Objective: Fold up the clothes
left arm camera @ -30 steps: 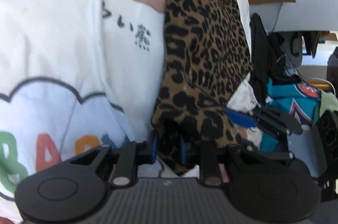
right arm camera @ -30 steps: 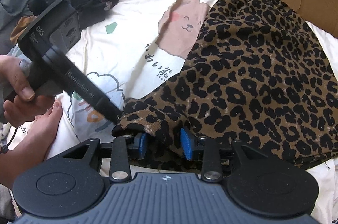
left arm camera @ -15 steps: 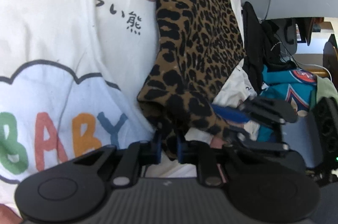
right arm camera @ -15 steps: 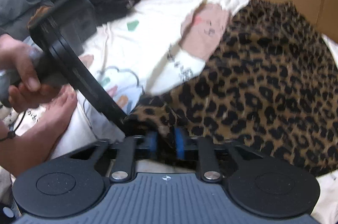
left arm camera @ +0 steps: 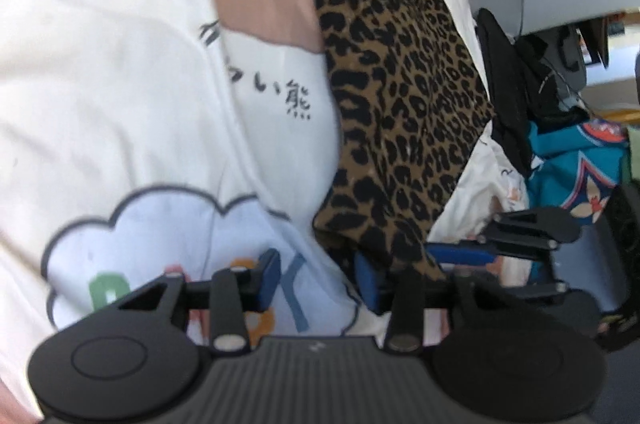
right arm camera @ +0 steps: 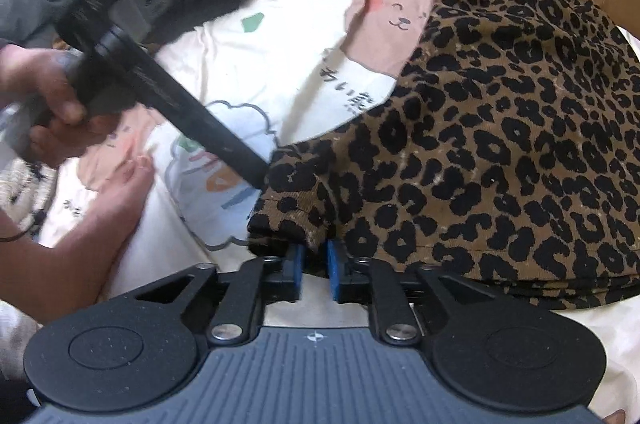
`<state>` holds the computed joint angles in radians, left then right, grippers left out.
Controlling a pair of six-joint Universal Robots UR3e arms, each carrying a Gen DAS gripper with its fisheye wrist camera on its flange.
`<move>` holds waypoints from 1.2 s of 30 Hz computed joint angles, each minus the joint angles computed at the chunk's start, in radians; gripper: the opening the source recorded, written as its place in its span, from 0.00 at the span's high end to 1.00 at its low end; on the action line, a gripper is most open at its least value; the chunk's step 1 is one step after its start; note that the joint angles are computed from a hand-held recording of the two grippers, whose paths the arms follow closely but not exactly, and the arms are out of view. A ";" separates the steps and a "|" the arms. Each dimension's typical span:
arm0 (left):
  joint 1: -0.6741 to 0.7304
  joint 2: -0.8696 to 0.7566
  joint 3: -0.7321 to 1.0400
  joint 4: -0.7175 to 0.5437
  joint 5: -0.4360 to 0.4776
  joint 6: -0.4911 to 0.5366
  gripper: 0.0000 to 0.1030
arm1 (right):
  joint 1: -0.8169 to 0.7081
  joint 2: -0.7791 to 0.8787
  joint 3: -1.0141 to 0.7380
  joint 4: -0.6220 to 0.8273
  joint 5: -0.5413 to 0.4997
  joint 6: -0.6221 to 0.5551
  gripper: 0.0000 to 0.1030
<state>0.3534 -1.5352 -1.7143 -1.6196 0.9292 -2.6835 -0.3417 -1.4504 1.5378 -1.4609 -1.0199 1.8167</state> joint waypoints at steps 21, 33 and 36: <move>0.061 0.032 -0.021 0.066 0.025 0.051 1.00 | -0.025 0.202 -0.128 -0.255 -0.092 0.350 0.73; 0.032 -0.070 -0.002 0.127 -0.119 -0.047 0.62 | -0.016 0.214 -0.129 -0.273 -0.105 0.361 0.73; 0.029 -0.096 -0.023 0.142 -0.130 -0.083 0.62 | -0.018 0.212 -0.127 -0.273 -0.105 0.358 0.73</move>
<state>0.3820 -1.6307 -1.7377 -1.4779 0.7990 -2.7665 -0.3596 -1.2380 1.4113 -1.7342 -1.1246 2.1749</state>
